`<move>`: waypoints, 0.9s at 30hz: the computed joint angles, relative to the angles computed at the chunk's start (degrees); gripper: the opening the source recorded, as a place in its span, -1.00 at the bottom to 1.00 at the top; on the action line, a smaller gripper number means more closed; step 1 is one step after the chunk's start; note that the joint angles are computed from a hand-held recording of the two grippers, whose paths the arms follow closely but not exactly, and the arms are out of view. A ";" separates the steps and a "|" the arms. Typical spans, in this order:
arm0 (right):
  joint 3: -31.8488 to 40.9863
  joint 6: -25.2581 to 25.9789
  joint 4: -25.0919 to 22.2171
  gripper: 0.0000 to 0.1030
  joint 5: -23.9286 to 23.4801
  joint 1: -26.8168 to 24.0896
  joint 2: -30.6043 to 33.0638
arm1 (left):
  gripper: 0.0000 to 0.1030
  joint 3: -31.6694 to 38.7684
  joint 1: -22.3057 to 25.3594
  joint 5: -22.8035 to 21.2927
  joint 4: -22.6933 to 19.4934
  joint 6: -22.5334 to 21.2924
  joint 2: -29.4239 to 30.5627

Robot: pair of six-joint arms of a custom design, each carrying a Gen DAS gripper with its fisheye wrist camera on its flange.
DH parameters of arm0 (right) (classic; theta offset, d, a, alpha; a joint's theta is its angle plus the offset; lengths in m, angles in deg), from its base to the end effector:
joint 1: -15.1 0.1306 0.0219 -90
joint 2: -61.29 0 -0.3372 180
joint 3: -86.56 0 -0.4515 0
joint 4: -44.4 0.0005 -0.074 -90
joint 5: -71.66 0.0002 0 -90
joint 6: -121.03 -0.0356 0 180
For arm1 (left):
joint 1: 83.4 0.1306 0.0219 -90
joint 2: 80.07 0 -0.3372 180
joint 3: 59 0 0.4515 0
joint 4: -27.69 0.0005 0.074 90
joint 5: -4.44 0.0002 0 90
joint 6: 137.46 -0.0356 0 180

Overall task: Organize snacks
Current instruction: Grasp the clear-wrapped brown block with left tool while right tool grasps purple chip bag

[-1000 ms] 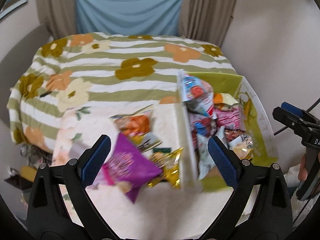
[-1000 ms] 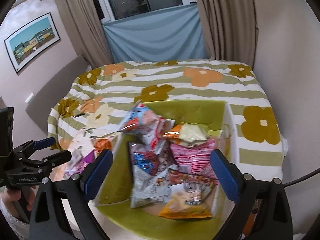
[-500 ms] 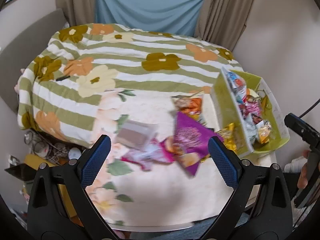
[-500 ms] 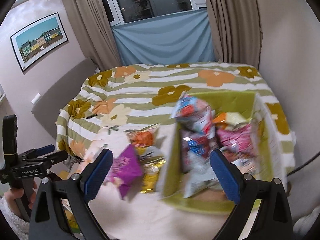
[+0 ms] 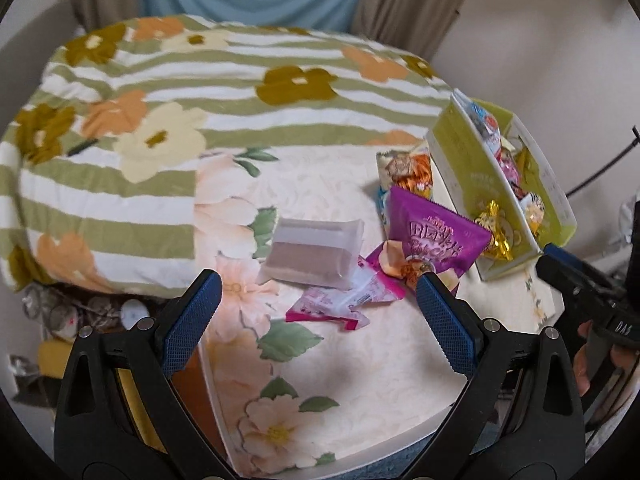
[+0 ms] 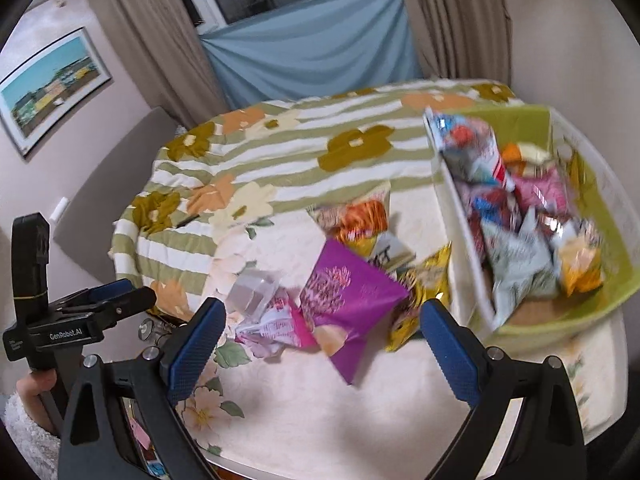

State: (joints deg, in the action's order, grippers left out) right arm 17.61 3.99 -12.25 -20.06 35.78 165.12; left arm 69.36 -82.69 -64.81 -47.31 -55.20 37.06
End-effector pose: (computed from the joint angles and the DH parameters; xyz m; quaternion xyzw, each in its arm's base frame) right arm 0.5813 0.2200 0.4314 0.0468 0.9367 0.1531 0.3113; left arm 0.6659 -0.0049 0.4223 0.0995 0.9537 -0.1585 0.2355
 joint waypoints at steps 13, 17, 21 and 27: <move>0.13 -7.55 0.83 0.88 3.89 1.77 6.68 | 0.89 14.72 -0.99 5.95 -8.13 -4.75 17.27; 0.49 -7.17 1.61 0.88 4.82 1.65 8.18 | 0.88 18.24 -1.33 7.08 -9.86 -5.44 20.99; -0.35 -7.85 3.82 0.88 4.97 1.55 8.39 | 0.88 21.86 -1.81 6.44 -11.70 -6.43 24.28; 0.41 -7.63 4.62 0.88 4.76 1.42 9.80 | 0.79 28.97 -1.92 6.16 -16.19 -7.97 29.47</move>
